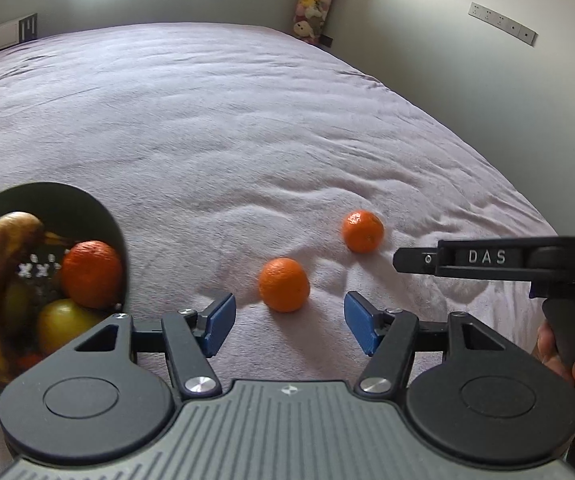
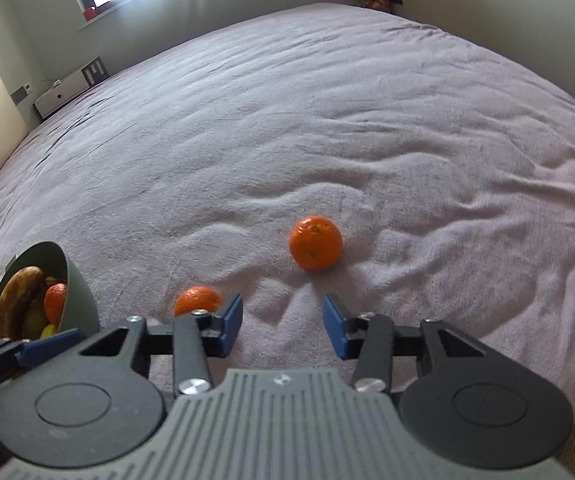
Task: Organize fruits
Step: 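Grasp a tangerine with the left tool while the right tool grasps the other tangerine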
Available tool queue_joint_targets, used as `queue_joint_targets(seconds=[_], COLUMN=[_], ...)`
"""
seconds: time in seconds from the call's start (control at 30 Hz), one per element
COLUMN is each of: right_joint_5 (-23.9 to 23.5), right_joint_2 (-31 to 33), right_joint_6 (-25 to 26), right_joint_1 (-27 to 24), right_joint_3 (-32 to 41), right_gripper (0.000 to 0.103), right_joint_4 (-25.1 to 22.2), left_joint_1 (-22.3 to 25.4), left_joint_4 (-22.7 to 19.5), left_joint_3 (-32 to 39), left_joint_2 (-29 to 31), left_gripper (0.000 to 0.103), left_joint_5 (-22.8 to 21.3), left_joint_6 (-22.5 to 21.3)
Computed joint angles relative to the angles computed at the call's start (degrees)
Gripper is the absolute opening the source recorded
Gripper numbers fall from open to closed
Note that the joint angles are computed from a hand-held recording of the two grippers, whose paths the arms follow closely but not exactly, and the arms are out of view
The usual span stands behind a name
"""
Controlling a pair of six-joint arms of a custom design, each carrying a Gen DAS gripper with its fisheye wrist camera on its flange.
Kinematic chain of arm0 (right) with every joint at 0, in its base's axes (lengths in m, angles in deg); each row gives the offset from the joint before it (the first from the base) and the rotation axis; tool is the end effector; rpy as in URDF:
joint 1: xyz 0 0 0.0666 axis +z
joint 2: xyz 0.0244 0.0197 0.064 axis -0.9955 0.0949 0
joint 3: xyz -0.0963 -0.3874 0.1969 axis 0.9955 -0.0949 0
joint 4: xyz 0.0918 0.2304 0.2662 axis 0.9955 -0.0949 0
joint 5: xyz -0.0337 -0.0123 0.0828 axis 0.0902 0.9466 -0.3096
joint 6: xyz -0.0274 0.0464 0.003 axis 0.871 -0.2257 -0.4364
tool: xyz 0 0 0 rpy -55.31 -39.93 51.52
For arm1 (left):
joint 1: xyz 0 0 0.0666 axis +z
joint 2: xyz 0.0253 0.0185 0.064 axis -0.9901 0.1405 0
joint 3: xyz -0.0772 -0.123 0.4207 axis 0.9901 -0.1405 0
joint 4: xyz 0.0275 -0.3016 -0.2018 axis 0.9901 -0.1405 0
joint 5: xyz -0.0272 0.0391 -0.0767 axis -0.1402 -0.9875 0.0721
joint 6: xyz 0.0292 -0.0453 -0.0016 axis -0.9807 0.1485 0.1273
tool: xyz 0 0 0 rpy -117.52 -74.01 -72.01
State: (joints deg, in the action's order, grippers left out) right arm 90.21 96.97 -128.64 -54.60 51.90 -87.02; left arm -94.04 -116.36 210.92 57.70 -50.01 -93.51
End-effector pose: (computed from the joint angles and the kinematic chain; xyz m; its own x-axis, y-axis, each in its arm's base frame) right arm 0.5927 0.3220 0.4264 -0.5578 0.5906 -0.5832 0.5590 0.7867 0.2619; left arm 0.6966 -0.1697 0.4273 -0.5904 0.4485 -0.6711 0.7358 0.6408 -0.2190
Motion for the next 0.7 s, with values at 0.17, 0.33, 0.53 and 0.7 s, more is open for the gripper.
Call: queue_joint_targets(seconds=[0.17,0.33,0.53,0.7], right_joint_5=[-0.24,0.47,4.06,3.99], right_joint_2=[-0.03,0.94,3.32,4.75], right_joint_6=[-0.11,0.32,2.90,2.79], right_joint_1=[-0.77,-1.62,-2.32,-2.90], right_joint_3=[-1.22,-0.90,0.33,1.34], right_gripper=[0.043,0.042,0.043,0.043], right_joint_4=[2.57,4.46,4.92,4.44], left_joint_1=[-1.35,-2.72,-3.78,-4.08], left_joint_4=[1.31,2.75,2.11,-0.73], left_joint_3=[0.00,0.00,2.29,6.88], left_joint_2=[1.09,2.02,4.14,6.93], left_gripper=[0.072,0.071,0.071,0.067], left_joint_5=[-1.12,-3.36,-5.50,-5.48], left_joint_6=[0.91,1.38,2.23,3.85])
